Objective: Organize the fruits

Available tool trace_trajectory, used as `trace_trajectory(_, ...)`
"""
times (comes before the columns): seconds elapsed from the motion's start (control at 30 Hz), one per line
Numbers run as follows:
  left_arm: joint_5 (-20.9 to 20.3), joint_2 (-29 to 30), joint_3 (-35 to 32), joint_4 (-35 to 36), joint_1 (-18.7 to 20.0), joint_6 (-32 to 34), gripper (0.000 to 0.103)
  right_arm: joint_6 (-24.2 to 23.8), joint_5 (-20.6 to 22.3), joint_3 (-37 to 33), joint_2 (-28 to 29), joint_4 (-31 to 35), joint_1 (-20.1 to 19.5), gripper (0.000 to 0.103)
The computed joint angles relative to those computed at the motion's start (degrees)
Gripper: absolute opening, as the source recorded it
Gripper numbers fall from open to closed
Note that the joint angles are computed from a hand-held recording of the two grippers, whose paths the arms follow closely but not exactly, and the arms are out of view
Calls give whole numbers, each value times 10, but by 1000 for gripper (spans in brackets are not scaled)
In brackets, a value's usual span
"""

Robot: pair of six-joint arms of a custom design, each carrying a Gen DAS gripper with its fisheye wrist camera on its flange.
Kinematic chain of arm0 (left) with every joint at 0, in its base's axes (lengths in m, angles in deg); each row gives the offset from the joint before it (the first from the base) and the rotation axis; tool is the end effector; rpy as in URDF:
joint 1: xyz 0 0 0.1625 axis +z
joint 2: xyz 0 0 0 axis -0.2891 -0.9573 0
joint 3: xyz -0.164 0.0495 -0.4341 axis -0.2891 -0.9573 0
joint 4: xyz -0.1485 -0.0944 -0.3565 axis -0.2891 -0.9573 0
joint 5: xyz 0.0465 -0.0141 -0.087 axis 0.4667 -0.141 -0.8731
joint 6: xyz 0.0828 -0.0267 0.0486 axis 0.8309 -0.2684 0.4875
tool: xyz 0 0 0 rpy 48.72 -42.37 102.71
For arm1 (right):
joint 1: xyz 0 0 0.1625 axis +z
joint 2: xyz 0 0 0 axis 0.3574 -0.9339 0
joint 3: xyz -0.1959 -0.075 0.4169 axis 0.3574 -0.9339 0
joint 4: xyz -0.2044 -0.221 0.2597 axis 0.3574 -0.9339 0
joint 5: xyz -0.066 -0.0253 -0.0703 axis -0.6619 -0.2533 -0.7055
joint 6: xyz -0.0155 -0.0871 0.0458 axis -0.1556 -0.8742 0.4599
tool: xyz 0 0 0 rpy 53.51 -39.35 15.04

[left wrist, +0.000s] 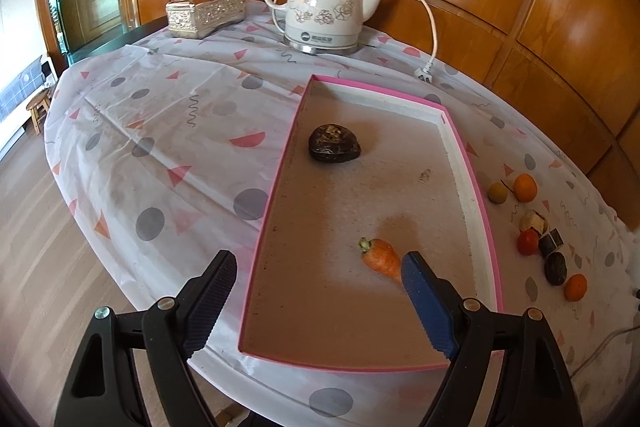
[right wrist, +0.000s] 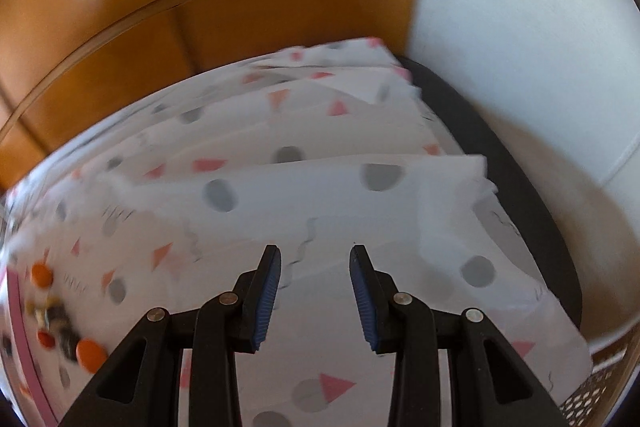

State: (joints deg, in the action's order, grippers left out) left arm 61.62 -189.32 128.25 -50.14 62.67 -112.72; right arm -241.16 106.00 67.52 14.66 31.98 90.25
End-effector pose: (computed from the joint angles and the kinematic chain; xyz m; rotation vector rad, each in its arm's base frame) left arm 0.0056 -0.3127 0.4319 -0.2639 2.1875 -0.9833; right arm 0.2382 -0.4751 0.1936 -0.2321 -2.2173 0.8186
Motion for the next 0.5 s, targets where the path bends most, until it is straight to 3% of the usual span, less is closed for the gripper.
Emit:
trace_trajectory(0.1,-3,12,4,-35,1,39,85,45,10,11,-15,-2,-9,36)
trace_trajectory(0.27,-18,49,16,-156,-3,171,85,132,10,26,-29,15,-28,36)
trace_trajectory(0.5,-60,137,10,-303,7,323,84,139,8,32,-34,13,-36,36)
